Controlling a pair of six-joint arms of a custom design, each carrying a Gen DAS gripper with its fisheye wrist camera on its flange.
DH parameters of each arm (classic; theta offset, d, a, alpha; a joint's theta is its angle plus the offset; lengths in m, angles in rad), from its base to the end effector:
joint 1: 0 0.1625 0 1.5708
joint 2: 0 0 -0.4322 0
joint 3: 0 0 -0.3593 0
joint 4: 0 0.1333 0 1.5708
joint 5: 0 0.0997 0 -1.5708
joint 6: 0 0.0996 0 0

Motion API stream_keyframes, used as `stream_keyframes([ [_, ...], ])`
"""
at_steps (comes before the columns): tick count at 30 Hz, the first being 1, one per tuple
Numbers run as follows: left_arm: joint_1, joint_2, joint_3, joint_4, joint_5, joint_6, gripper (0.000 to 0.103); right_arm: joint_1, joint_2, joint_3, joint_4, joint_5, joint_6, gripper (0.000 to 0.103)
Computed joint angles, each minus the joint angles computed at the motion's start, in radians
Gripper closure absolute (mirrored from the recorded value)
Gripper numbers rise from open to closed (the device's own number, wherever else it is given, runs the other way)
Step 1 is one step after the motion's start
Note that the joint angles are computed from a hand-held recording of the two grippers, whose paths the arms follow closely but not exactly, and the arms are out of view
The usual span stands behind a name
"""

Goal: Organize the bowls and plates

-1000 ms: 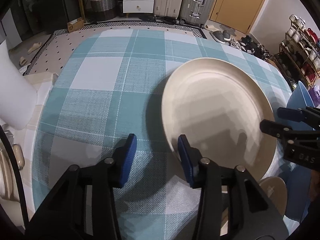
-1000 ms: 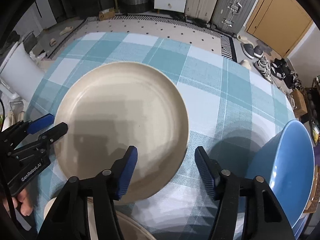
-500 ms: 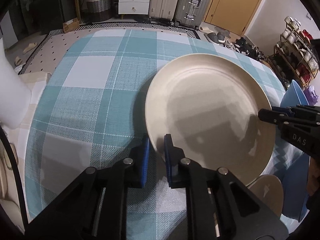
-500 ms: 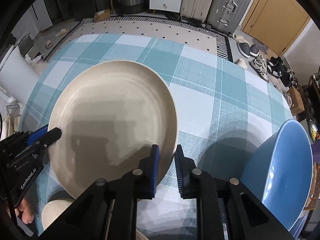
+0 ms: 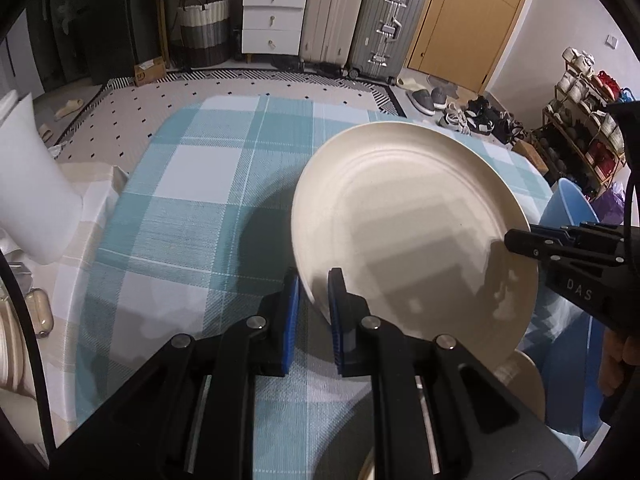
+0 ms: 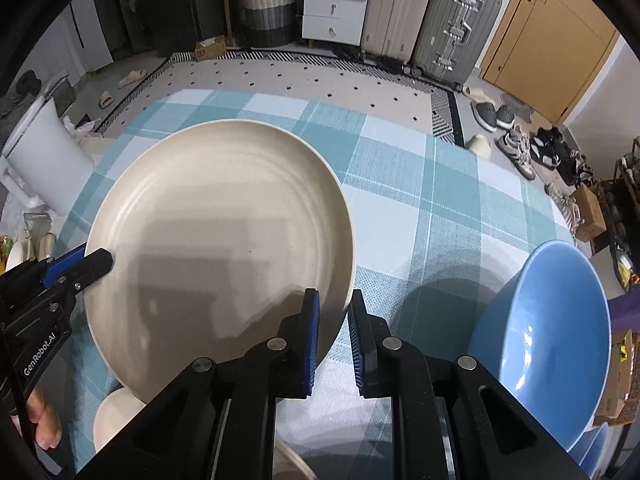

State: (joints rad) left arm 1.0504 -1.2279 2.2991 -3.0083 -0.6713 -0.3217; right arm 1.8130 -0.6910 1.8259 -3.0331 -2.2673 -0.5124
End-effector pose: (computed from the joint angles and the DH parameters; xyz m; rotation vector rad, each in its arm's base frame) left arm -0.0318 -0.4805 0.2320 0.0237 2.3330 -0.8514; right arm 0.2122 -0.5695 0.0720 0.7496 -2.2817 0.2752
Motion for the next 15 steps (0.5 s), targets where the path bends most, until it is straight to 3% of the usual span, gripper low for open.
stream_keyframes([
  [15, -0.142, -0.191, 0.118, 0.152, 0.068, -0.174, 0.092, 0.050, -0.075, 0.108, -0.051, 0.033, -0.011, 0.088],
])
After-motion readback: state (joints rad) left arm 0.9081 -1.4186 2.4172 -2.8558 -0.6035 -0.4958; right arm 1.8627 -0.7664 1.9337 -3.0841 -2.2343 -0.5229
